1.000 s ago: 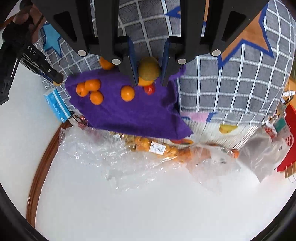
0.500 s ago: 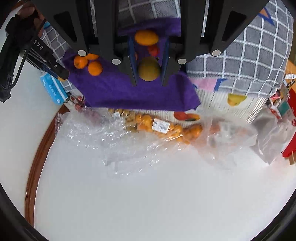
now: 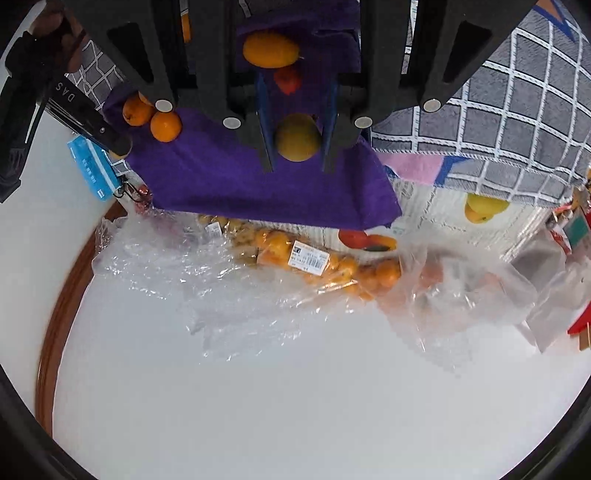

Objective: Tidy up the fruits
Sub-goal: 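Lift both held fruits and carry them over the purple towel, then lower both fruits onto the towel and open both grippers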

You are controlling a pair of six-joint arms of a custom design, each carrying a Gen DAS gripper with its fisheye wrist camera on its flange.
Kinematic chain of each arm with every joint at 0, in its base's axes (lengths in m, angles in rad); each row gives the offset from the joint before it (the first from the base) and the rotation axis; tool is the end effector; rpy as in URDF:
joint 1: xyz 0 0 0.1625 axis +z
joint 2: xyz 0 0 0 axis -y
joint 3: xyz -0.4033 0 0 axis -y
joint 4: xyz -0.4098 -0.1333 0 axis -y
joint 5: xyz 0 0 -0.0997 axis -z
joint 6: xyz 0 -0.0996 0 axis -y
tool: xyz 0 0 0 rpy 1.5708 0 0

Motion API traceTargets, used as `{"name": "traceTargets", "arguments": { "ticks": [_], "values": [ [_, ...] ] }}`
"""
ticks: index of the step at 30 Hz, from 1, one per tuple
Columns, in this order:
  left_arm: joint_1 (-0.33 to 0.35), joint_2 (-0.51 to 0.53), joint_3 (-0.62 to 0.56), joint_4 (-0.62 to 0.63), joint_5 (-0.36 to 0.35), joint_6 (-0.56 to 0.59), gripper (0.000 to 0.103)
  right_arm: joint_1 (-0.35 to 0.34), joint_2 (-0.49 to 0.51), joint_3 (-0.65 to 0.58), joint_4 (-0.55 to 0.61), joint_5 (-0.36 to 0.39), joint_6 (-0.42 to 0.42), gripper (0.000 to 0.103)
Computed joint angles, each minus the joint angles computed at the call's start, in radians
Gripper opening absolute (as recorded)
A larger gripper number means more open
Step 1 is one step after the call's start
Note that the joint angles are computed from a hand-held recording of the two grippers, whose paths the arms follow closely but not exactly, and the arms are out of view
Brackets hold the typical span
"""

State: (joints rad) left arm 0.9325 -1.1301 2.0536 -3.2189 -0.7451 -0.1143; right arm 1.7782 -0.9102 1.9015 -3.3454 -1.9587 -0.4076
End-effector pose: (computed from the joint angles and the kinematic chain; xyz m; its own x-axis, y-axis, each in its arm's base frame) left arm -0.1550 -0.5556 0.2159 -0.8803 -0.0559 -0.4712 0.3480 0.5989 -0.7213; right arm 0.2187 -0.5749 0.1431 -0.8243 -0.2101 0.5258 -0.5148 0.6646 -0.5416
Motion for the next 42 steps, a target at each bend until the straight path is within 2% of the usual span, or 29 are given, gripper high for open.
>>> {"name": "traceTargets", "arguments": {
  "ticks": [8, 12, 18, 28, 42],
  "values": [
    [0.010, 0.028, -0.014, 0.030, 0.016, -0.002, 0.023, -0.014, -0.006, 0.003, 0.005, 0.013, -0.004, 0.028],
    [0.010, 0.040, -0.019, 0.037, 0.023, -0.001, 0.023, -0.028, -0.015, 0.008, 0.039, 0.044, 0.006, 0.028],
    [0.016, 0.047, -0.022, 0.055, 0.004, -0.002, 0.023, -0.033, -0.011, 0.011, 0.059, 0.054, 0.003, 0.028],
    [0.025, 0.043, -0.033, 0.122, -0.036, -0.031, 0.023, -0.016, 0.010, 0.024, 0.053, 0.032, -0.077, 0.028],
    [0.030, 0.052, -0.049, 0.188, -0.043, -0.042, 0.023, -0.024, 0.007, 0.018, 0.091, 0.025, -0.047, 0.028]
  ]
}}
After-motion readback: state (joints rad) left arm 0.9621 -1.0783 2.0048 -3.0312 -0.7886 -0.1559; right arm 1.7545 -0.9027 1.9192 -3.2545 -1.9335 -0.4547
